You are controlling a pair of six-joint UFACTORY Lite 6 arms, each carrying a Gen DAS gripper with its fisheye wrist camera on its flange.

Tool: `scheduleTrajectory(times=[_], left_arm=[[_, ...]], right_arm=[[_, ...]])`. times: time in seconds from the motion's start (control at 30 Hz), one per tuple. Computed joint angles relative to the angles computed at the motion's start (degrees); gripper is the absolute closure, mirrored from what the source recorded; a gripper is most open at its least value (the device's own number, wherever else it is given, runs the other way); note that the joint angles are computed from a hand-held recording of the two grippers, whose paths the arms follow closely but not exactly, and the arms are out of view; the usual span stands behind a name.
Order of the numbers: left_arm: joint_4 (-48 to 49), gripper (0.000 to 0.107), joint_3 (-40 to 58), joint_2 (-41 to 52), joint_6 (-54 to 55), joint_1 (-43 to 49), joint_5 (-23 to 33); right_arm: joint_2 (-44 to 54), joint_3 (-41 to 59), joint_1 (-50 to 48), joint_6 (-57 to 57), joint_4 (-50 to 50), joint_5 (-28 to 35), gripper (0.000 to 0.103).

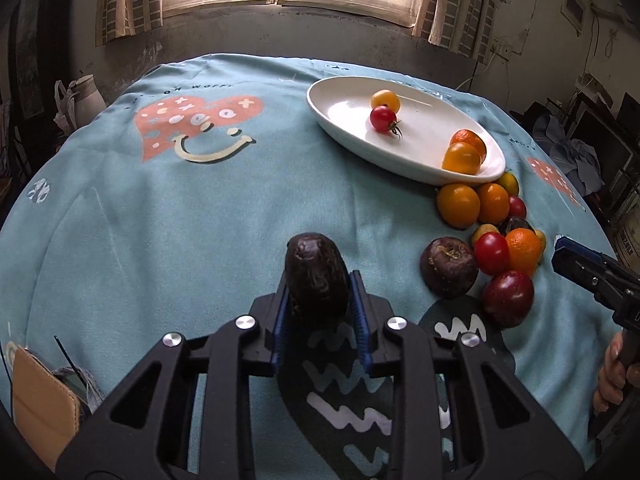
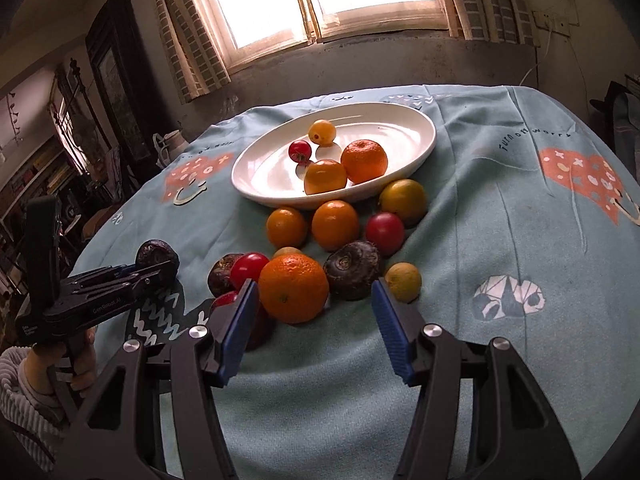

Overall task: Organize fruits
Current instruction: 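Grasp the dark purple fruit with the left tool while the right tool grasps a tangerine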

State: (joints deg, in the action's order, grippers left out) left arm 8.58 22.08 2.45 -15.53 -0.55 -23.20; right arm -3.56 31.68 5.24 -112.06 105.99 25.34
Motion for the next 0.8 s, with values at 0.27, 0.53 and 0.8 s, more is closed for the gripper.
scheduleTrajectory(times=[0.27,0.53,0.8], left_arm=[[1.27,0.079,0.39,0.68,-0.49,-1.13,-1.0],[1.28,0.079,0.98,1.09,-0.61,-2.37,-0.46],[1.55,0.079,0.37,0.81,-0.93,-2.87,-1.19]], right_arm=[[3.78,2.43,6.85,-8.71,9.95,-4.49,0.058],[7.07,4.99,6.59,-3.21,5.98,-4.33,0.058],[5.78,4.05,2.04,4.51,-2.12,0.32,0.062]])
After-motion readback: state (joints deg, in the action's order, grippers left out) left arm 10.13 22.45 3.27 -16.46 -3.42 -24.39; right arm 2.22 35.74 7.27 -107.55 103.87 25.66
